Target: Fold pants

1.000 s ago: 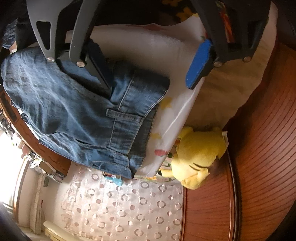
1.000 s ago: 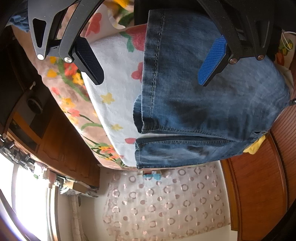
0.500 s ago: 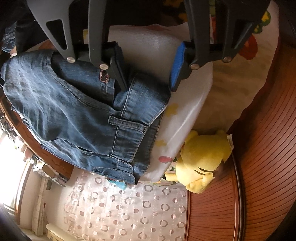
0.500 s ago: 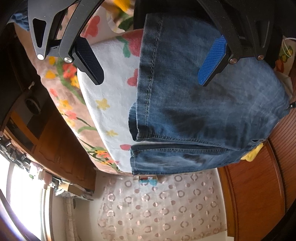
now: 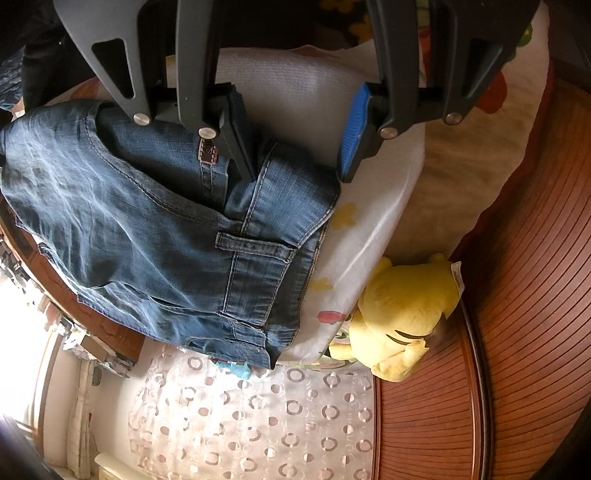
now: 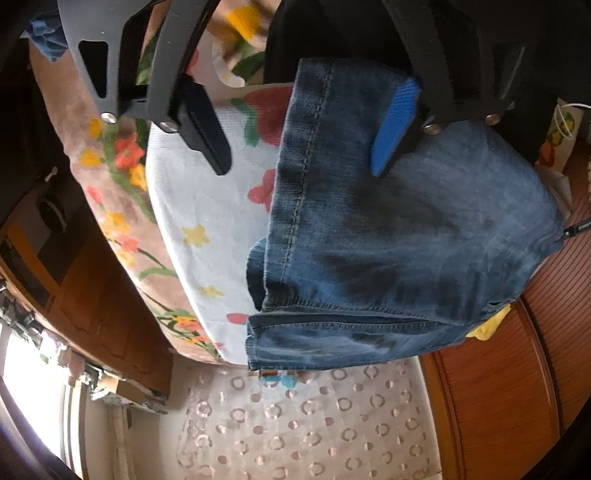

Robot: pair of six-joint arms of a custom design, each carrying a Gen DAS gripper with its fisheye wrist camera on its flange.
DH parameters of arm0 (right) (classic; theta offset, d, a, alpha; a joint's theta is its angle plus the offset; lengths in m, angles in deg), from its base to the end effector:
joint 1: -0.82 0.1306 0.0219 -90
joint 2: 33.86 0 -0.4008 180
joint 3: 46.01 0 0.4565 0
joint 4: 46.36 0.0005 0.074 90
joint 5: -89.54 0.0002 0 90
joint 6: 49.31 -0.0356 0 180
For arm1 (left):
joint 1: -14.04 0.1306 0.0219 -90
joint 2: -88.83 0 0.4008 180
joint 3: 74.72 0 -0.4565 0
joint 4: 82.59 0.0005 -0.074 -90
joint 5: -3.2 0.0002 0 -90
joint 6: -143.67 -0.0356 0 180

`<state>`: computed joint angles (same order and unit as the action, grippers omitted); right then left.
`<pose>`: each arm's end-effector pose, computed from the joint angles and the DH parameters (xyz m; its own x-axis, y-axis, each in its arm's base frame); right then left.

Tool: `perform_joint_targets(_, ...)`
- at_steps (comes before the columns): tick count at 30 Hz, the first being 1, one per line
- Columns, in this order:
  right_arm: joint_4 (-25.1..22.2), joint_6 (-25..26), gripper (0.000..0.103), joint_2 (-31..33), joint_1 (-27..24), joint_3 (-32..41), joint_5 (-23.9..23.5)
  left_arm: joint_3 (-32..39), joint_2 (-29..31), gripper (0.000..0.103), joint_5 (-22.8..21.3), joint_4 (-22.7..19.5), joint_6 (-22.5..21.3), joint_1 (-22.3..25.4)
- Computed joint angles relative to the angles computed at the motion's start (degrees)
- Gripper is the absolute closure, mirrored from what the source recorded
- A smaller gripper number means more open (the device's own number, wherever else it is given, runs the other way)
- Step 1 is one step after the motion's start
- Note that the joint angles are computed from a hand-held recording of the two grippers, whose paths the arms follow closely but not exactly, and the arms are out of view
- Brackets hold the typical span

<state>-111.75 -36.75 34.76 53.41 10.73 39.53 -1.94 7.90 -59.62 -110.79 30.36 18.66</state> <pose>0.2279 0.2595 0.3110 -0.6389 0.3956 -0.6598 0.4648 0.8819 0.0788 0.5551 0.0280 0.2381 -0.6688 0.2991 -0.6806 0.4981 0.8599 -0.1116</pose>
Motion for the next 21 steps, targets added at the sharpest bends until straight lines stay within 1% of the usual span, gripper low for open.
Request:
perform_joint_targets(1, 0.52, 0.43, 0.034, -0.09, 0.02, -0.09, -0.22, -0.05, 0.00, 0.067, 0.29, 0.03, 0.02, -0.01)
perform_joint_targets(3, 1.94, 1.82, 0.045, -0.33, -0.04, -0.35, -0.83, -0.02, 0.06, 0.073, 1.08, -0.12, 0.50, 0.01)
perform_joint_targets(5, 3.65, 3.18, 0.061, -0.71, -0.23, -0.73, -1.59, -0.13, 0.03, 0.081, 1.29, -0.03, 0.33, -0.14)
perform_joint_targets(7, 4.95, 4.14, 0.070, -1.10, -0.28, -1.05, -1.93, -0.41, -0.41, 0.089, 1.96, 0.21, 0.73, -0.22)
perform_joint_targets(8, 4.96, 4.04, 0.076, -1.03, -0.30, -0.97, -1.75, -0.73, -0.90, 0.089, 2.17, 0.62, 0.90, -0.26)
perform_joint_targets(9, 4.62, 3.53, 0.079, -0.96, -0.37, -0.80, -1.55, -1.19, -1.71, 0.090, 2.63, 1.36, 1.20, -0.21)
perform_joint_targets(10, 4.37, 2.87, 0.085, -1.16, -0.39, -0.67, -0.93, -1.58, -2.39, 0.091, 2.97, 1.91, 1.48, -0.23)
perform_joint_targets(11, 4.05, 2.55, 0.097, -1.21, -0.31, -0.51, -0.33, -1.92, -3.13, 0.091, 3.35, 2.51, 1.75, -0.23)
perform_joint_targets(12, 2.96, 2.16, 0.097, -1.02, -0.38, -0.02, 0.41, -2.20, -4.11, 0.091, 4.08, 3.06, 1.87, -0.17)
perform_joint_targets(14, 2.73, 2.83, 0.100, -1.55, -0.45, 0.35, 1.73, -2.25, -5.20, 0.091, 5.25, 3.67, 2.22, -0.10)
perform_joint_targets(17, 2.55, 5.44, 0.103, -1.52, -0.81, 1.60, 3.00, -1.83, -6.63, 0.092, 7.22, 4.21, 2.71, -0.18)
perform_joint_targets(19, 3.44, 7.67, 0.103, -1.45, -1.36, 2.34, 3.86, -1.09, -6.95, 0.093, 8.45, 4.18, 3.02, -0.43)
perform_joint_targets(21, 3.99, 10.36, 0.103, -1.23, -2.26, 3.28, 4.24, -0.75, -7.65, 0.093, 8.71, 4.89, 3.34, -1.24)
